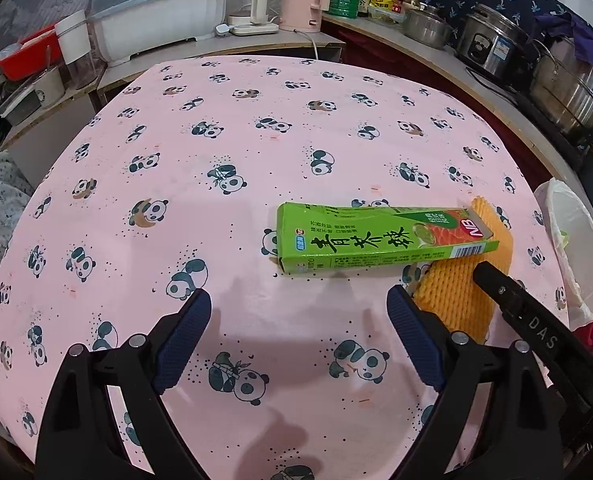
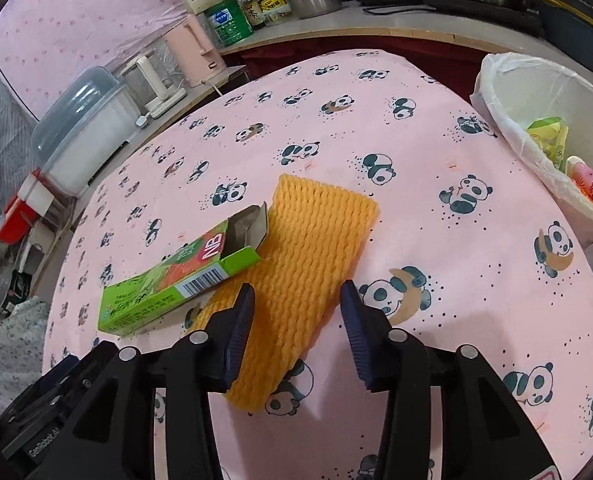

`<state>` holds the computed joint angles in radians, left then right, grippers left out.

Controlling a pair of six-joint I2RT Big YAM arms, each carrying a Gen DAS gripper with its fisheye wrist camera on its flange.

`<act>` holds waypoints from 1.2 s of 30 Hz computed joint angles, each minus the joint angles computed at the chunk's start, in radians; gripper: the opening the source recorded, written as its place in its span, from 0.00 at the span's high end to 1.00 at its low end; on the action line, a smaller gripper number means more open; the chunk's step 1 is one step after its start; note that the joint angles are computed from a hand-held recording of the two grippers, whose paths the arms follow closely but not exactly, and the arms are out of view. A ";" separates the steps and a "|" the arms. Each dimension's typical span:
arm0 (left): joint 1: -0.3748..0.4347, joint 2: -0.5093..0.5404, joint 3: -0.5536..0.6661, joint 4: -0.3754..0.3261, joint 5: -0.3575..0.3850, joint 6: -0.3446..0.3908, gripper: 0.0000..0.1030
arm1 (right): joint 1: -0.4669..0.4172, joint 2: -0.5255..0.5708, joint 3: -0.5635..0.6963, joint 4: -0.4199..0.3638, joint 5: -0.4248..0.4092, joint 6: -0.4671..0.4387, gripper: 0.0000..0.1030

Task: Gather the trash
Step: 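Grasp the orange foam net with the right tool, then grasp the green drink carton with the left tool while the right tool holds the foam net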

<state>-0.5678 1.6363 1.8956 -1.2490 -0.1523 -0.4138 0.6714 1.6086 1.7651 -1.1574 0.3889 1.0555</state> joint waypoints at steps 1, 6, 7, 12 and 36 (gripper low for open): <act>0.002 0.002 0.002 -0.003 0.004 -0.003 0.17 | 0.000 0.005 0.006 -0.010 0.007 0.001 0.76; 0.004 0.005 0.006 -0.009 0.013 -0.015 0.17 | 0.006 -0.032 -0.038 0.031 0.027 0.006 0.91; 0.004 0.005 0.006 -0.009 0.016 -0.018 0.17 | 0.007 -0.044 -0.049 0.036 0.036 0.012 0.91; -0.006 0.009 0.015 -0.018 0.038 -0.041 0.17 | -0.007 -0.113 -0.083 0.028 0.129 0.046 0.91; -0.007 0.132 0.157 -0.096 -0.052 -0.122 0.17 | -0.117 0.081 0.111 0.008 -0.115 -0.244 0.91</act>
